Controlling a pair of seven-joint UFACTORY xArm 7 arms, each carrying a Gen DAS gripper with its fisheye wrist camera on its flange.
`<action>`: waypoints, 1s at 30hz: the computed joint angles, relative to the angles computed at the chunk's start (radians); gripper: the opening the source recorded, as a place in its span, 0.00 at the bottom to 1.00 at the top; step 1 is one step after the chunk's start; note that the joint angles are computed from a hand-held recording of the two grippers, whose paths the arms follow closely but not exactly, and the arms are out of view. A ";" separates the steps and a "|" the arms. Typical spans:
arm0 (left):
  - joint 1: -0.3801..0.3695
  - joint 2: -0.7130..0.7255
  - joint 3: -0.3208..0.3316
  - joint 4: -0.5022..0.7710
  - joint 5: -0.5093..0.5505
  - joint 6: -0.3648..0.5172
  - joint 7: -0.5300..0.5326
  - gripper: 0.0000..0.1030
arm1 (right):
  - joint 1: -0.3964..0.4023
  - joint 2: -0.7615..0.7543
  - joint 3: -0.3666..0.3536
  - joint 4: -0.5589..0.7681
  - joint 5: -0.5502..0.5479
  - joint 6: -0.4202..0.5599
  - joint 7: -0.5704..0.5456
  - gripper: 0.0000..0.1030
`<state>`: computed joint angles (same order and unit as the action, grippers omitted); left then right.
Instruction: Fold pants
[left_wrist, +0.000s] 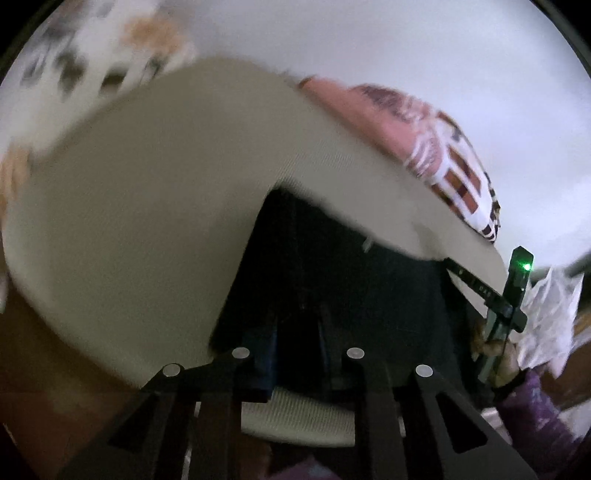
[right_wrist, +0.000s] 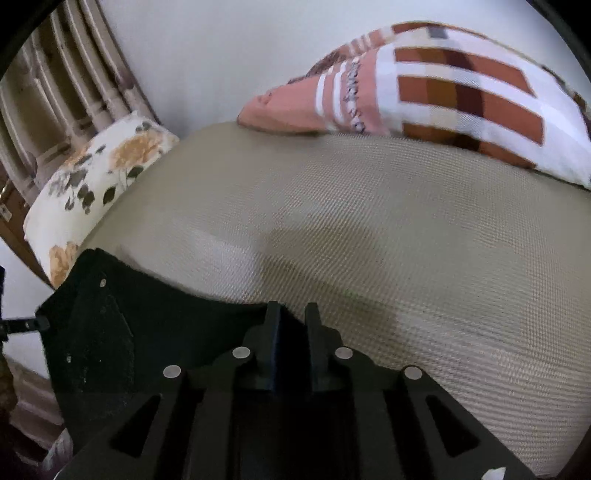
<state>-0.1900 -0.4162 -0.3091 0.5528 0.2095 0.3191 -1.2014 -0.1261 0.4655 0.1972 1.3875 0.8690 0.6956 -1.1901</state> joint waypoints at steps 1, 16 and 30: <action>0.033 0.005 -0.021 0.025 0.045 -0.001 -0.003 0.17 | -0.007 0.000 0.001 -0.001 0.023 -0.012 0.008 0.08; -0.011 0.028 0.031 -0.139 -0.082 -0.146 0.039 0.17 | -0.018 -0.033 0.012 -0.005 0.051 0.028 0.062 0.11; -0.053 -0.007 0.067 -0.199 -0.181 -0.233 0.098 0.17 | 0.356 -0.147 0.057 -0.059 -0.205 0.054 -0.117 0.67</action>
